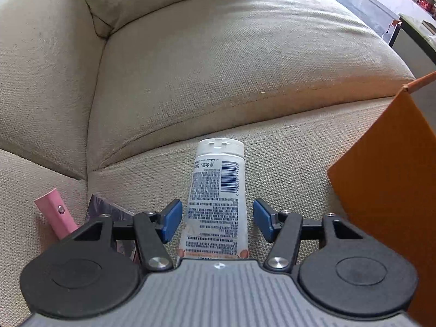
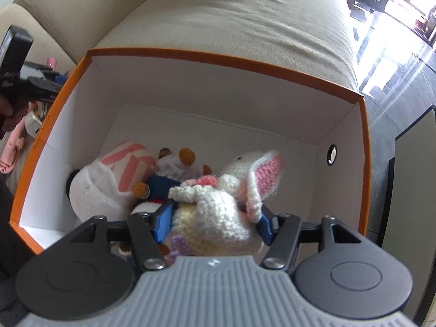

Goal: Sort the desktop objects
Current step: 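Carry the knitted bunny into the box with the right tool while the left approaches the lotion tube, then grasp the white lotion tube with the left tool and lift it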

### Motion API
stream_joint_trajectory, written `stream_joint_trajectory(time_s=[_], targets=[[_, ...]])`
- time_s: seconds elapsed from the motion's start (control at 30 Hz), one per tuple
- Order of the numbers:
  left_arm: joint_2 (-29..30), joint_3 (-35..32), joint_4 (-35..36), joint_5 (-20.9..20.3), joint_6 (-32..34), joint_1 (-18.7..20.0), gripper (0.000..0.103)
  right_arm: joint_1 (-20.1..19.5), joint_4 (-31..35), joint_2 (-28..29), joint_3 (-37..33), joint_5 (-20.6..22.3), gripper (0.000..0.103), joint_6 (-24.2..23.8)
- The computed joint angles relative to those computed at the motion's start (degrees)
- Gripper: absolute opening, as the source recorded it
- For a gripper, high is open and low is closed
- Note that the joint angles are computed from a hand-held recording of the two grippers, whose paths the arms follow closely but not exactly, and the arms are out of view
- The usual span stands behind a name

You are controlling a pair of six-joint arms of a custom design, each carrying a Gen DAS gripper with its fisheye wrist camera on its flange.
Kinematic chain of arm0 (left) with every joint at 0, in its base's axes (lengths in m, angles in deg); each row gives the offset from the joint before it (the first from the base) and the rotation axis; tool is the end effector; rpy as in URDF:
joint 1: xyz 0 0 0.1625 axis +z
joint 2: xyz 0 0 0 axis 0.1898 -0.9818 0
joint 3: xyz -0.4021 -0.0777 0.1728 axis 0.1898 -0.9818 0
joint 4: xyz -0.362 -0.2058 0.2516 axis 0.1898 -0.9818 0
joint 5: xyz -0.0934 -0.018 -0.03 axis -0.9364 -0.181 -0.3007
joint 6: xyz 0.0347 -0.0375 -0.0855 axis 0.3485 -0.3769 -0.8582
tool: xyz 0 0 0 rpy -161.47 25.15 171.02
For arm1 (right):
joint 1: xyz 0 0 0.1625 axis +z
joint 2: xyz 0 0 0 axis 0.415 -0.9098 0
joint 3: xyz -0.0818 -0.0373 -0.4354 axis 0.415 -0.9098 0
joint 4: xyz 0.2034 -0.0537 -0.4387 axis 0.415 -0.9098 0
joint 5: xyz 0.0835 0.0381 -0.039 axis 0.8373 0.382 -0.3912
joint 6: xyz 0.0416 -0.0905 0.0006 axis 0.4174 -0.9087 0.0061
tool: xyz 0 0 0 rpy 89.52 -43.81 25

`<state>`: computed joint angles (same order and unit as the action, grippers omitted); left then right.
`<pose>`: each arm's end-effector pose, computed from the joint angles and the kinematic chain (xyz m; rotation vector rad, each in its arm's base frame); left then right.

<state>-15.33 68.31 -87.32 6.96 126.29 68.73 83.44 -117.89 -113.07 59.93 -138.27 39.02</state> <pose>0.0215 -0.9263 0.2227 1.2845 2.1520 -0.0528 0.2812 -0.6778 -0.0172 -0.0873 -2.3349 0.5819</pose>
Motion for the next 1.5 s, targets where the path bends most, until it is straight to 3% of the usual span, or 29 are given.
stream_joint_trajectory(time_s=[0.2, 0.37, 0.47, 0.67, 0.77, 0.87, 1.0, 1.17, 1.4, 1.5], targets=[[1.4, -2.1, 1.0, -0.4, -2.2, 0.1, 0.069, 0.1, 4.6, -1.7, 1.6, 1.8, 0.064, -6.9], [3.0, -6.2, 6.5, -1.8, -8.5, 0.6, 0.065, -0.7, 13.4, -2.0, 0.0, 3.0, 0.065, -10.2], [3.5, -8.3, 9.1, -3.1, -10.4, 1.0, 0.059, -1.1, 10.7, -1.2, 0.0, 3.6, 0.065, -14.8], [2.8, -7.4, 8.7, -3.5, -10.2, 1.0, 0.058, -1.5, 8.9, -0.6, -1.4, 7.6, 0.065, -23.4], [2.5, -7.1, 9.0, -3.5, -10.1, 1.0, 0.056, -1.8, 11.7, -1.0, -2.0, 8.7, 0.068, -23.2], [2.5, -7.5, 9.8, -3.6, -10.9, 1.0, 0.056, -2.2, 15.7, -0.9, -2.9, 8.1, 0.070, -20.0], [0.8, -6.7, 11.5, -5.1, -12.7, 1.3, 0.055, -2.3, 11.9, -1.6, -0.7, 7.5, 0.074, -19.1], [-3.2, -4.0, 13.3, -10.1, -15.2, 1.5, 0.055, -1.9, 6.6, -3.4, 2.3, 7.5, 0.081, -17.8], [-10.5, 3.0, 11.6, -16.9, -11.7, -0.4, 0.055, 0.1, -1.5, -3.7, 4.1, 2.5, 0.081, -17.7], [-13.0, 5.8, 11.3, -19.6, -8.1, -2.1, 0.055, 0.8, -2.5, -2.8, 3.1, 0.9, 0.073, -16.1]])
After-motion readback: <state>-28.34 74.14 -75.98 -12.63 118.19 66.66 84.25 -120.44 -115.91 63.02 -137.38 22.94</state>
